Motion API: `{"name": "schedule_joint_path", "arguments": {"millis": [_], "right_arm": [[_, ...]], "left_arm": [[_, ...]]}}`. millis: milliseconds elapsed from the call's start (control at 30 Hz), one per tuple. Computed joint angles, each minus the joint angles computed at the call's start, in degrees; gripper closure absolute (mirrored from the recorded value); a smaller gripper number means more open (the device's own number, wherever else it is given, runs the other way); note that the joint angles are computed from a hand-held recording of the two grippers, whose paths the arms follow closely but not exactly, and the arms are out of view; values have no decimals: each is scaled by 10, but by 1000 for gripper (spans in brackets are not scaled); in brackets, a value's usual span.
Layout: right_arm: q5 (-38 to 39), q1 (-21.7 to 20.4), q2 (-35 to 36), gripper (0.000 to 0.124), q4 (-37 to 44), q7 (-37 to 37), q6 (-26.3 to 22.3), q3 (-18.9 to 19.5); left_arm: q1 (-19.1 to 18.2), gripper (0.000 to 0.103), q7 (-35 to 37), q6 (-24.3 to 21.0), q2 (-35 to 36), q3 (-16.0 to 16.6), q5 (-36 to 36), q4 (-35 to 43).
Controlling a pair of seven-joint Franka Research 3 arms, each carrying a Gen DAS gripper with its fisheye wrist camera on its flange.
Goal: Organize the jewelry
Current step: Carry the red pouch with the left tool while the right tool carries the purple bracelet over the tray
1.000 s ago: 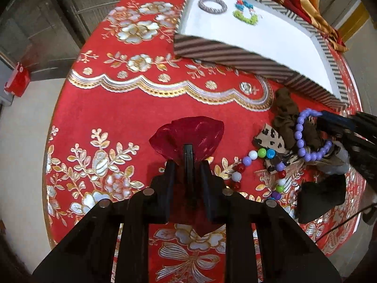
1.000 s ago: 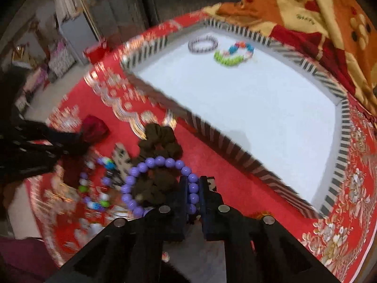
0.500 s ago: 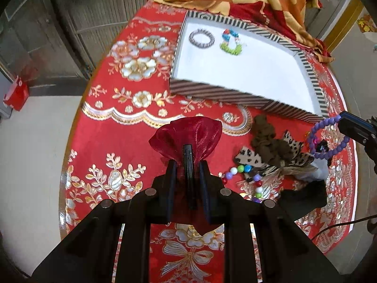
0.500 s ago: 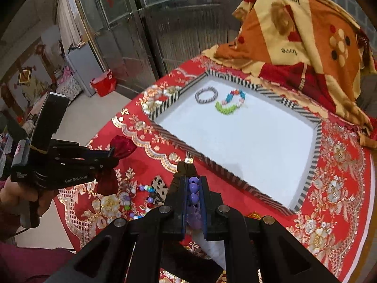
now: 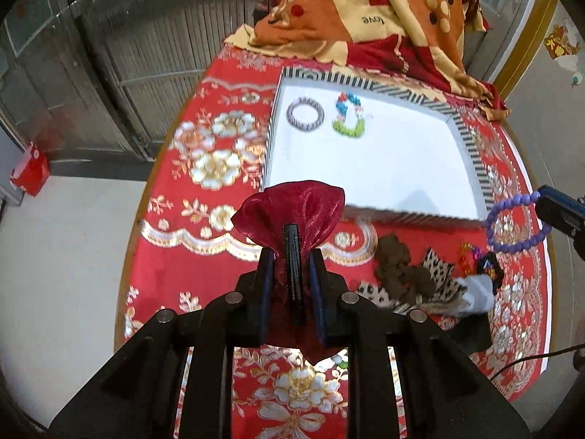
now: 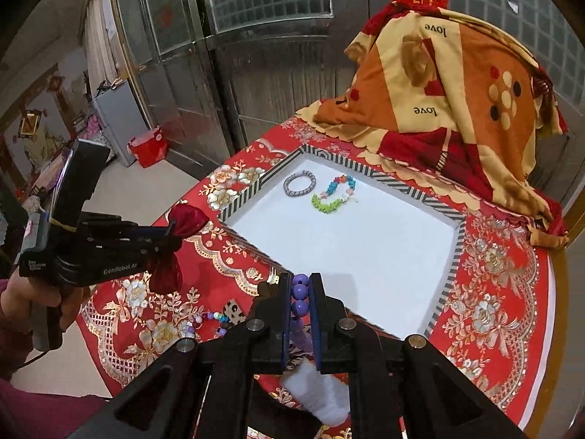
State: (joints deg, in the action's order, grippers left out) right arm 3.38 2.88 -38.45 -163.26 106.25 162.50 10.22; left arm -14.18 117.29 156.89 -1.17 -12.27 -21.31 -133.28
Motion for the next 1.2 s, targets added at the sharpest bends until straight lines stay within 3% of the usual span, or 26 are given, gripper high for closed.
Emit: {"name": "schedule_joint_path", "arguments": {"millis": [733,1200], "right_arm": [[-7,-18,17,115,27,-12,12,-7],[1,-29,62,115,53,-57,21,-34]], "left_arm": [[-14,85,-38,34,15,-13,36,40],[0,85,-99,14,58,-27,93,86]]}}
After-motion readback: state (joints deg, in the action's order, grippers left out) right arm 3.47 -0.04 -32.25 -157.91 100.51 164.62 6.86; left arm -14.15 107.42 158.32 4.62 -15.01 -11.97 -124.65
